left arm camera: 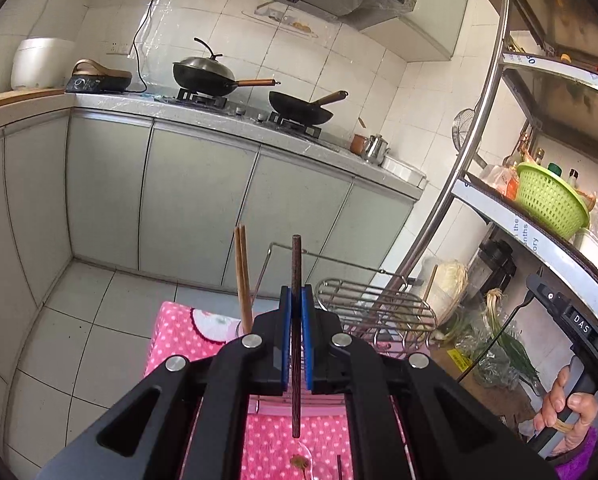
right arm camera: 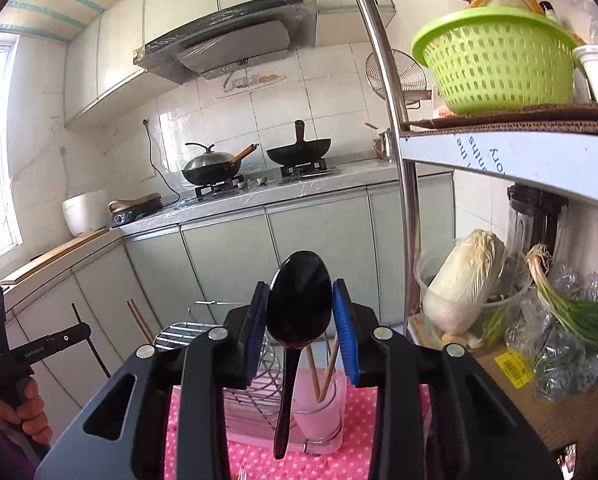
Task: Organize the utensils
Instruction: 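Lower the chopstick into the pink cup while the right tool lowers the black spoon in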
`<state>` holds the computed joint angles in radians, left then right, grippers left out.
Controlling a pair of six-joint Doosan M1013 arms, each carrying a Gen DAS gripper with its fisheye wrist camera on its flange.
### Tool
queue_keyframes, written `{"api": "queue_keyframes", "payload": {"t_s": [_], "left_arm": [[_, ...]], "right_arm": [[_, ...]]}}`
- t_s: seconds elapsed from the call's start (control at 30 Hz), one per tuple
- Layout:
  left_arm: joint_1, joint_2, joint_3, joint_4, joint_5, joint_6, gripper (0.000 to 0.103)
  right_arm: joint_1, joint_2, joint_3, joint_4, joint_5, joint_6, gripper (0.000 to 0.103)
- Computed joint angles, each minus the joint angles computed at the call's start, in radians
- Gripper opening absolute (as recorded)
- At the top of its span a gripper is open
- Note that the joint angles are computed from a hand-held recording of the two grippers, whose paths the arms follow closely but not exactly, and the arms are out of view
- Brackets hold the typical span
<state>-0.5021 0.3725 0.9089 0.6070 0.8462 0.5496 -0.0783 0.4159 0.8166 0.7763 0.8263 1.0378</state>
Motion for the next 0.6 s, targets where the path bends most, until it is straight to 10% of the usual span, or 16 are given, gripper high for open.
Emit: {"api": "queue_keyframes", "payload": {"t_s": [0.6], "left_arm": [[0.029, 0.116, -0.182, 0.145, 0.042, -0.018, 0.004]], "right_arm": [[0.052, 0.147, -0.236, -0.179, -0.015, 0.104, 0.033]]}}
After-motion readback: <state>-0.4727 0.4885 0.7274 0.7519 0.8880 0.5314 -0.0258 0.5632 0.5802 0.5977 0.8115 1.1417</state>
